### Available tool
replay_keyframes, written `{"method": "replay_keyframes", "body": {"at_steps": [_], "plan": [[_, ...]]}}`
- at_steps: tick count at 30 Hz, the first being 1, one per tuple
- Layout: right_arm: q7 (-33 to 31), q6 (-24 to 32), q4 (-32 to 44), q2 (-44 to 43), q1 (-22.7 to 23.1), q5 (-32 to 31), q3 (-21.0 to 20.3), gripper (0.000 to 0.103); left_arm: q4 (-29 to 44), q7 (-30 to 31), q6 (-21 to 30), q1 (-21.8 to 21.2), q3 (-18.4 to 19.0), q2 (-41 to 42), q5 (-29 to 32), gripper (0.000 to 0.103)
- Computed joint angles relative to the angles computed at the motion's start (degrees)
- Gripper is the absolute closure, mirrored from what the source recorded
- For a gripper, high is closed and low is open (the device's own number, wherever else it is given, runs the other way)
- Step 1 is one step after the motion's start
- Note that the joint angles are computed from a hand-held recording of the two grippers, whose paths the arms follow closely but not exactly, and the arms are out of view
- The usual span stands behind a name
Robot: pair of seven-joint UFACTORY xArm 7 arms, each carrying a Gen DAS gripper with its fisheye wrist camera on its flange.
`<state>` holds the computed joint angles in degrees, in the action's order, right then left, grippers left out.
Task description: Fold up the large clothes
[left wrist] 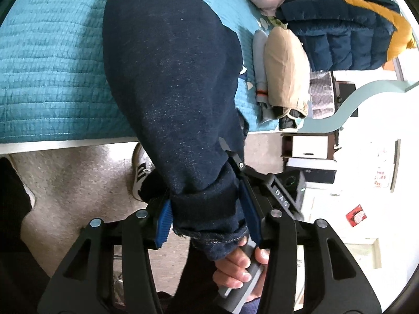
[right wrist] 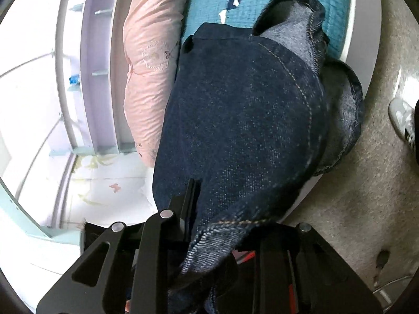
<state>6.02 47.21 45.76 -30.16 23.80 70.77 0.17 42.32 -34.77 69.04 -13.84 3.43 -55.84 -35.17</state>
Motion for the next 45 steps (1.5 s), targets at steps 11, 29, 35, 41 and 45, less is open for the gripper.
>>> {"method": "replay_keyframes", "body": {"at_steps": [11, 29, 35, 41, 45], "plan": [[3.1, 0.7, 7.1, 5.7, 0.0, -12.6, 3.5, 0.084, 6.0, 3.4, 4.8, 3.8, 0.4, 0.3, 10.3, 0.033], [-3.0, 12.0, 23.2, 15.0, -1.2, -33.0, 5.1, 0.084, 11.2, 11.3, 4.8, 5.6, -0.3, 10.8, 13.2, 0.028], [-13.4, 22.8, 30.6, 17.8, -4.2, -38.2, 3.6, 0.084, 15.3, 17.4, 4.7, 5.7, -1.7, 16.8, 17.9, 0.018], [-21.2, 32.1, 35.5, 20.5, -8.4, -43.3, 2.9, 0.084, 17.8, 24.3, 3.0, 6.1, -2.1, 22.5, 20.7, 0.015], [-22.4, 33.5, 35.5, 21.4, -10.1, -44.0, 3.5, 0.084, 19.4, 28.3, 2.2, 6.7, -2.1, 26.9, 21.6, 0.015]]}}
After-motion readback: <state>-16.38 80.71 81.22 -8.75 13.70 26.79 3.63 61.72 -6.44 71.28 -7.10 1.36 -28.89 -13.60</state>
